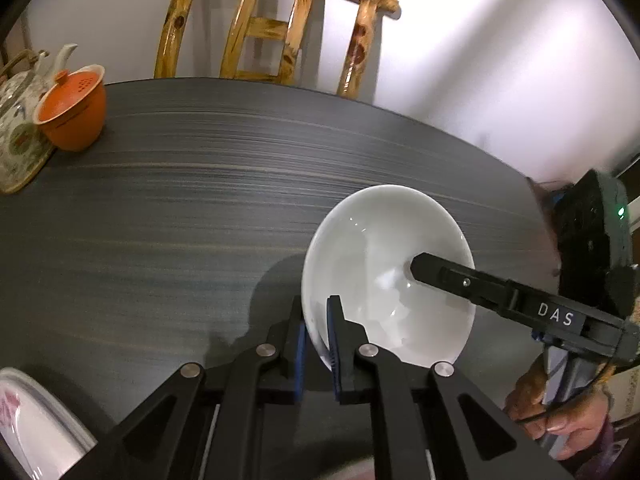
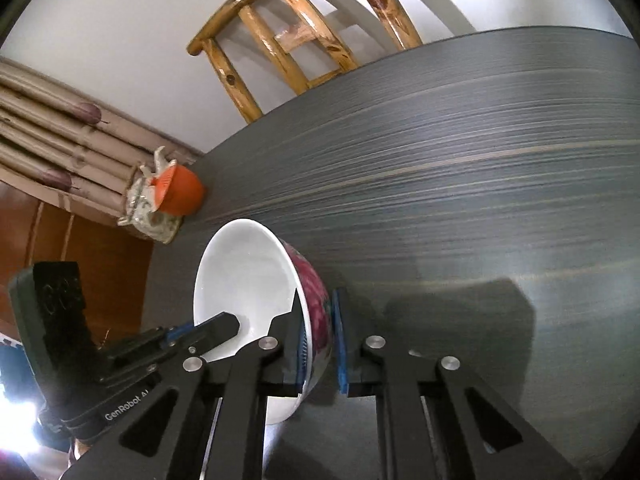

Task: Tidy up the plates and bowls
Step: 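Carry the floral bowl with both grippers and lower it into the nested bowls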

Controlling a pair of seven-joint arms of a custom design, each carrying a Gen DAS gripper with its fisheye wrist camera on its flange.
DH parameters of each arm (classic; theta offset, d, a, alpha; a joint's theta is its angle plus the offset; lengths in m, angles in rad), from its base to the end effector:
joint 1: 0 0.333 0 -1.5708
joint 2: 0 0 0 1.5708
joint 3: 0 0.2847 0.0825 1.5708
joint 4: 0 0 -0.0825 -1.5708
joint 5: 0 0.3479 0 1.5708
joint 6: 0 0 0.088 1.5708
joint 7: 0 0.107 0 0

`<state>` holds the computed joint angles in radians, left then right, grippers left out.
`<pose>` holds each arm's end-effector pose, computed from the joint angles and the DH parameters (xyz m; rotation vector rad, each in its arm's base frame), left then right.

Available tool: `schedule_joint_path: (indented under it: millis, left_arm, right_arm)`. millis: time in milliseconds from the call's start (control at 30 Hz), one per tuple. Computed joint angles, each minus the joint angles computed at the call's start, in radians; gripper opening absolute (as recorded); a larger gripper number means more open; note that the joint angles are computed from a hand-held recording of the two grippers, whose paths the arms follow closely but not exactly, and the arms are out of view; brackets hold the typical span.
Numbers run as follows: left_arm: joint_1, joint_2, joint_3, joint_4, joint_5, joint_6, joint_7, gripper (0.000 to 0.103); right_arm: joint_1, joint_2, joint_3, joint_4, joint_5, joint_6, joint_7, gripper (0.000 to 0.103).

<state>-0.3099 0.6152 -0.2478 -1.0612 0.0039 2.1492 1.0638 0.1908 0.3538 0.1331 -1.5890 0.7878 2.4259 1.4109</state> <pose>0.6320 -0.3263 0.5165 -2.1790 2.1201 -0.7845 0.6264 0.2008 0.4709 -1.6360 1.6715 0.2889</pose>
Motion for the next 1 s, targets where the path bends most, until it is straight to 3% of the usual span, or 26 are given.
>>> schedule_joint_path:
  millis: [233,467,600,733,1000]
  left_arm:
    - [0.019,-0.229,-0.027,-0.253,-0.041,0.059,-0.011,0.009]
    - [0.023,-0.450,-0.041,-0.524,-0.116,0.101,-0.027,0.009]
    - [0.001,-0.533,-0.039,-0.635,-0.101,0.112,-0.053,0.009]
    - [-0.006,-0.590,-0.034,-0.734,-0.121,0.142,-0.073,0.010]
    - [-0.019,-0.604,-0.027,-0.787,-0.082,0.157,-0.101,0.010]
  right_arm:
    - [0.005,-0.206,-0.005,-0.209,0.120,0.012,-0.051,0.014]
    - [0.074,-0.429,-0.043,-0.444,0.156,-0.012,-0.053,0.013]
    - [0.117,-0.535,-0.052,-0.566,0.150,0.008,-0.030,0.013]
    - [0.154,-0.583,-0.057,-0.636,0.130,0.037,-0.001,0.013]
    - [0.191,-0.577,-0.050,-0.673,0.096,0.087,0.051,0.013]
